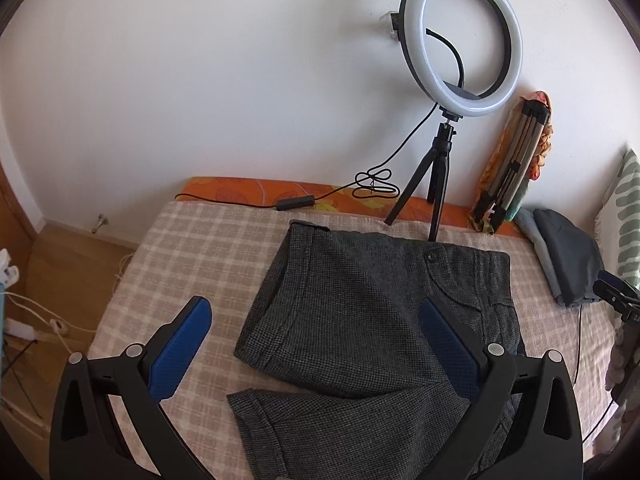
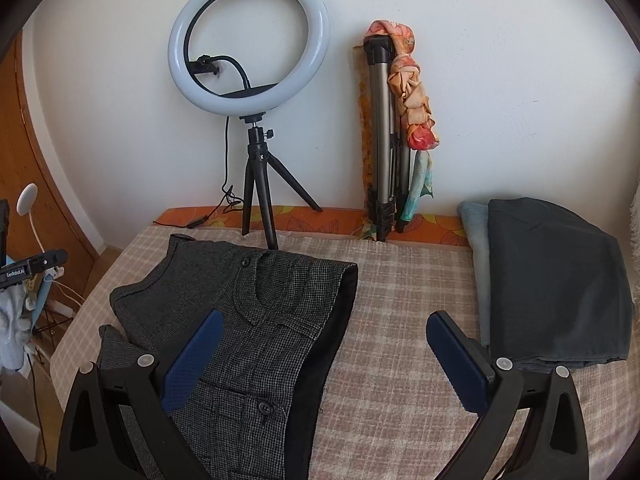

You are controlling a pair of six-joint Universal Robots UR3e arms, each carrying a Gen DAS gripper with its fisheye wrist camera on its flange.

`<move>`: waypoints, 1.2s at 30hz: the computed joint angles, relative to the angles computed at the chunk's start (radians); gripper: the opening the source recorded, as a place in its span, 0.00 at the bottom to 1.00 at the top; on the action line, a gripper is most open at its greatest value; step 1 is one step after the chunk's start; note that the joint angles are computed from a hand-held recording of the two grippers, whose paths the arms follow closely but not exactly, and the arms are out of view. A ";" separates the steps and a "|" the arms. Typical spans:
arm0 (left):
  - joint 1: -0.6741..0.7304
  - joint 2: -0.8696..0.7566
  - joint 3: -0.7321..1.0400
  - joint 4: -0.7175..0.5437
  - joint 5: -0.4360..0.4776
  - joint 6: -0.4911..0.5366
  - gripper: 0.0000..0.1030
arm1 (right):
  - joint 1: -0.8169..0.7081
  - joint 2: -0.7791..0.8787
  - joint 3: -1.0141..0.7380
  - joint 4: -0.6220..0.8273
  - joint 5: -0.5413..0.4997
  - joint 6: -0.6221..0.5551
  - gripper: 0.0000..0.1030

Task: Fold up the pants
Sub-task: 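Move the right tool toward the waistband of the grey shorts, then grasp the shorts' waistband edge with the right gripper and lift it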

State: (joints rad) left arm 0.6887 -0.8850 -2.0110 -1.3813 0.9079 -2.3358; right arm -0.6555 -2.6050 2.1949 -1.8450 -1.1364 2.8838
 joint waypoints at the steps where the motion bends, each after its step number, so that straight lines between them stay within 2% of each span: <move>1: -0.062 -0.059 -0.018 0.114 0.031 -0.064 1.00 | 0.040 0.070 0.028 -0.094 -0.026 0.026 1.00; 3: -0.177 -0.194 -0.030 0.321 0.100 -0.180 0.99 | 0.063 0.181 0.070 -0.219 -0.031 0.049 1.00; 5: -0.246 -0.321 -0.009 0.433 0.131 -0.257 0.99 | 0.067 0.283 0.101 -0.319 -0.020 0.060 1.00; 10: -0.358 -0.609 0.081 0.609 0.179 -0.417 0.99 | 0.083 0.547 0.150 -0.567 0.013 0.113 1.00; 14: -0.432 -0.822 0.189 0.700 0.246 -0.495 0.98 | 0.084 0.739 0.159 -0.729 0.060 0.150 1.00; 22: -0.495 -1.070 0.353 0.771 0.315 -0.583 0.98 | 0.118 0.976 0.098 -0.867 0.119 0.171 0.99; 27: -0.515 -1.151 0.417 0.770 0.338 -0.622 0.98 | 0.139 1.073 0.062 -0.917 0.130 0.190 0.98; 31: -0.545 -1.198 0.452 0.762 0.399 -0.639 0.98 | 0.147 1.104 0.054 -0.958 0.129 0.208 0.98; 32: -0.550 -1.207 0.456 0.761 0.410 -0.641 0.97 | 0.151 1.114 0.044 -0.961 0.131 0.211 0.97; 36: -0.572 -1.227 0.471 0.765 0.457 -0.636 0.96 | 0.178 1.152 0.018 -0.984 0.135 0.220 0.79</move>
State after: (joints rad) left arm 0.1165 -2.1121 -1.5398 -0.6163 1.3650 -2.9718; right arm -0.4779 -1.4526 2.2134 -2.8286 -1.0016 3.1041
